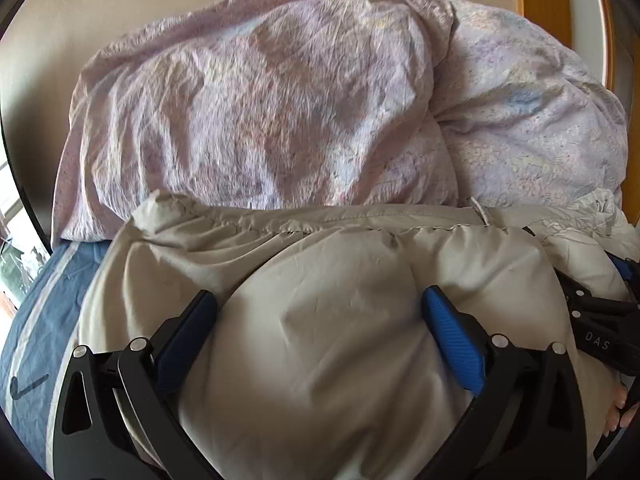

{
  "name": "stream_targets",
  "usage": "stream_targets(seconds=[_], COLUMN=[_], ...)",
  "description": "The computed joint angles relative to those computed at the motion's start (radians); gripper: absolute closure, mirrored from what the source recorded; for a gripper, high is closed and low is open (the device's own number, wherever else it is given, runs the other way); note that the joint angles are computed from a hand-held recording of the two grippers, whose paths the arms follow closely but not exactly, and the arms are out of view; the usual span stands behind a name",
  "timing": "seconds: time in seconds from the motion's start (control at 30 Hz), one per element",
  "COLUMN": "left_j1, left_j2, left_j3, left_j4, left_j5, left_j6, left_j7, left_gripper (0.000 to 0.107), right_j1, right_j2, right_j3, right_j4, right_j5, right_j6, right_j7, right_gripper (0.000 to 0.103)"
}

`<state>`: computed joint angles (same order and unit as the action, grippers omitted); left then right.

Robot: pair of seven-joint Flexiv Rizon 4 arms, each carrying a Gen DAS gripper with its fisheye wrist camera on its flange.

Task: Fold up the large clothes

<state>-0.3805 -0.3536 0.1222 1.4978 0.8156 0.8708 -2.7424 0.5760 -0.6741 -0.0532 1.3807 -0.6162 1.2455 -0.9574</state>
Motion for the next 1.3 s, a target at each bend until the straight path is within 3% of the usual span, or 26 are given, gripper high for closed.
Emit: stream_targets(seconds=[0.1, 0.23, 0.43, 0.57, 0.63, 0.73, 0.8, 0.93, 1.13, 1.3], left_j1=[0.006, 0.008, -0.020, -0.007, -0.019, -0.043, -0.034, -0.037, 0.000, 0.068], left_j2=[-0.028, -0.068, -0.096, -0.080, -0.044, 0.006, 0.025, 0.021, -0.015, -0.006], left_j3=[0.001, 0.007, 0.030, 0.021, 0.028, 0.033, 0.019, 0.005, -0.003, -0.001], left_j4=[-0.025, -0.061, -0.084, -0.068, -0.044, -0.024, -0.027, -0.067, -0.084, -0.004], left_j5=[-0.005, -0.030, -0.021, -0.058, -0.047, 0.022, 0.040, 0.114, 0.095, 0.013], left_j6=[-0.015, -0.036, -0.077, -0.075, -0.081, -0.102, -0.121, -0.220, -0.300, -0.174], left_j7=[0.016, 0.045, 0.031, 0.070, 0.052, -0.006, -0.004, -0.005, 0.030, -0.031], left_gripper=[0.005, 0.005, 0.005, 0.005, 0.005, 0.005, 0.005, 0.005, 0.005, 0.005], right_j1=[-0.014, 0.003, -0.015, -0.055, -0.074, -0.012, 0.006, -0.055, -0.090, -0.140], right_j2=[-0.035, -0.060, -0.082, -0.071, -0.027, 0.042, 0.047, 0.002, -0.082, -0.127], right_j3=[0.032, 0.004, 0.041, 0.116, 0.127, -0.055, -0.136, -0.104, -0.070, 0.000], right_j4=[-0.051, -0.063, -0.092, -0.123, -0.082, 0.036, 0.042, -0.049, -0.146, -0.180], right_j5=[0.041, 0.035, 0.080, 0.148, 0.181, 0.069, 0.010, 0.008, 0.012, 0.095], right_j6=[-0.053, -0.049, -0.083, -0.157, -0.109, 0.107, 0.146, 0.061, -0.065, -0.084], right_j7=[-0.024, -0.003, -0.041, -0.143, -0.179, -0.044, 0.021, 0.031, 0.011, -0.021], right_gripper=[0.011, 0.008, 0.007, 0.009, 0.010, 0.009, 0.009, 0.009, 0.009, 0.005])
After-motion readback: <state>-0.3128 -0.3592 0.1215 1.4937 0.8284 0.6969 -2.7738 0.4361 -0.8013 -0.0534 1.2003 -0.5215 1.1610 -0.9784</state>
